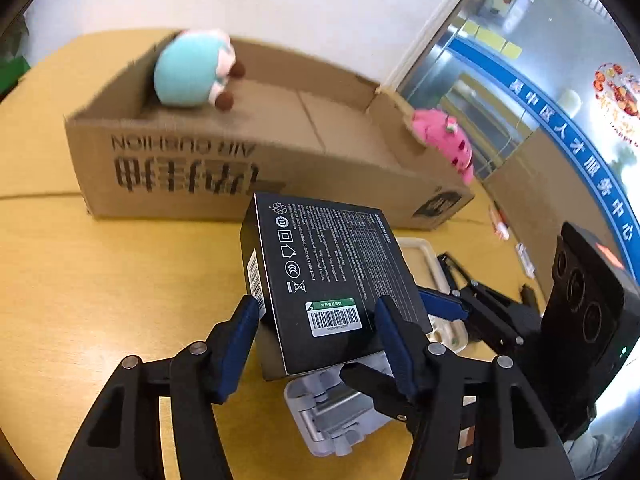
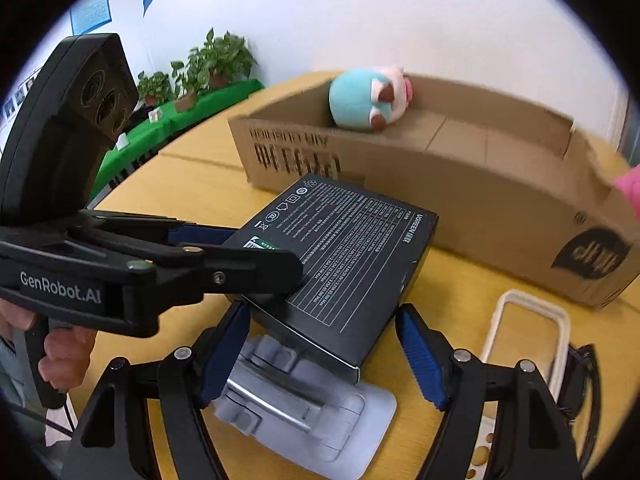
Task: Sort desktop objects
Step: 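Lift the black box with the left gripper and lower it into the box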
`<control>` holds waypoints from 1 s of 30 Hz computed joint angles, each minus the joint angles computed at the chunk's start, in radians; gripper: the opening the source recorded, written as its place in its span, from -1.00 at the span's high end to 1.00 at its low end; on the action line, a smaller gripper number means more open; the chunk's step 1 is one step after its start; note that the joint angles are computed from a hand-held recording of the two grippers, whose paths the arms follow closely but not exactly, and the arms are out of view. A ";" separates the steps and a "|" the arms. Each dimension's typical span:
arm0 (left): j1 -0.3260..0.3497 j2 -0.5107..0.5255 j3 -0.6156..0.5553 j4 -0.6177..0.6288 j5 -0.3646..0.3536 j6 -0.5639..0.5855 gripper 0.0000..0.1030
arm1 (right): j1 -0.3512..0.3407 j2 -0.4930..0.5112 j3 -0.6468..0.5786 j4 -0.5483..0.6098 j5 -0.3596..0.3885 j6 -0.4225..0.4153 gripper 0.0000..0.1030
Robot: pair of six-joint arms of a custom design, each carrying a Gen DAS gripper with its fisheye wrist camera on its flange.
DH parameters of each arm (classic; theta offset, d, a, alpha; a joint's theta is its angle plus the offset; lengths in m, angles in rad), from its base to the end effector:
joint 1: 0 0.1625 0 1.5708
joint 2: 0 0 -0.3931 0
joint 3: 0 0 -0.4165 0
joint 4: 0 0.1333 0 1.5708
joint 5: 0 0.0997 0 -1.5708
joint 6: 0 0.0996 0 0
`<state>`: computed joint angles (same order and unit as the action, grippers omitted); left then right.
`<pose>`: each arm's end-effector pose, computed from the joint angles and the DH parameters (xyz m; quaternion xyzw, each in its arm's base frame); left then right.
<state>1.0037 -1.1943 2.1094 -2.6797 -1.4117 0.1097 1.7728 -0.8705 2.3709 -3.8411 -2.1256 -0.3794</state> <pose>-0.1510 -0.5147 0.1206 0.3221 0.9384 -0.1119 0.0552 0.1621 -0.3885 0.0562 0.1570 -0.8835 0.3373 0.2848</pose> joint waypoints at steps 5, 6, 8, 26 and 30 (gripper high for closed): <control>-0.048 -0.047 0.004 -0.050 0.005 0.024 -0.23 | 0.068 -0.018 -0.017 -0.066 -0.036 -0.036 -0.46; -0.055 -0.052 0.000 -0.059 0.003 0.031 -0.23 | 0.080 -0.023 -0.023 -0.075 -0.044 -0.049 -0.46; -0.071 -0.058 -0.015 -0.073 -0.001 0.041 -0.23 | 0.108 -0.033 -0.036 -0.104 -0.065 -0.089 -0.46; -0.142 0.154 -0.403 -0.081 -0.015 0.173 -0.22 | 0.148 -0.183 -0.283 0.044 -0.073 -0.331 -0.46; -0.137 0.230 -0.528 -0.062 -0.019 0.187 -0.23 | 0.135 -0.184 -0.357 0.094 -0.045 -0.356 -0.46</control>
